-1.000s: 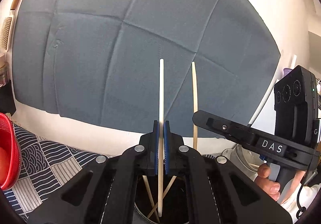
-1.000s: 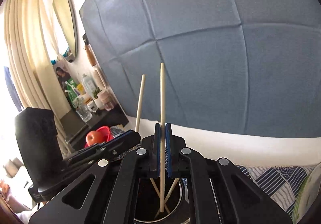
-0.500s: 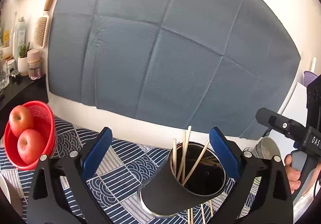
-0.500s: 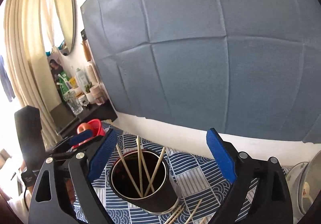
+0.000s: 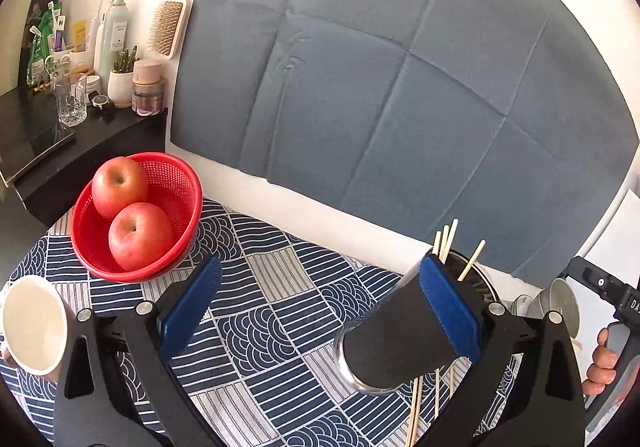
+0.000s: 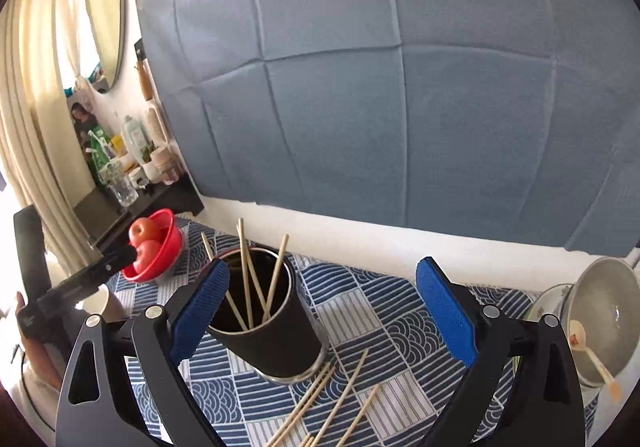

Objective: Organize utensils
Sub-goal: 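Move both tools back down toward the remaining chopsticks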

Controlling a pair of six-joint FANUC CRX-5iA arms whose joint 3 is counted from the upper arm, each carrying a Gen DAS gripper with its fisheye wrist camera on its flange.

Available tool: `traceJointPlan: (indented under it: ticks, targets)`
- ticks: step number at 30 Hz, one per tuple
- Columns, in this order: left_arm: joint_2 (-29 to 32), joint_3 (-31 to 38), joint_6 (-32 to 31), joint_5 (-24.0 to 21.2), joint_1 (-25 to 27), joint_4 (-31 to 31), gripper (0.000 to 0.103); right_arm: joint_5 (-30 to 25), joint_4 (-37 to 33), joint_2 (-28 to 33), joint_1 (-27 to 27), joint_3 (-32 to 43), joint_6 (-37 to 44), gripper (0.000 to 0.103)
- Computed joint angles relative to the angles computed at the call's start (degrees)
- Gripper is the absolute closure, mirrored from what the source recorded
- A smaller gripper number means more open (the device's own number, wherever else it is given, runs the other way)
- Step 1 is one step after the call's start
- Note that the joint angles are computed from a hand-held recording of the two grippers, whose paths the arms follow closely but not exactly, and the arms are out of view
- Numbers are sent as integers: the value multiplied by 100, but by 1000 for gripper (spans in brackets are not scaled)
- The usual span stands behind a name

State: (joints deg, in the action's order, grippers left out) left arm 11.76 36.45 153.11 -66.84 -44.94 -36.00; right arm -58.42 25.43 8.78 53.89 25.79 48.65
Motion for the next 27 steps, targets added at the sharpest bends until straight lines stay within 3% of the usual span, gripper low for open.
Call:
traceJointPlan:
  ticks: [10,18,27]
  targets:
    - [-87,-238,-267,-223,-74,354,6,-333,-7,-382,-30,-647,-437,13]
    - [83,-371,-1069,-120,156,1343,6,-707,-551,-465,-164,-805,-589,13]
    - [332,-365,-1525,-164,281,1921,6,-1201,-730,-486,-134,-1170,-562,13]
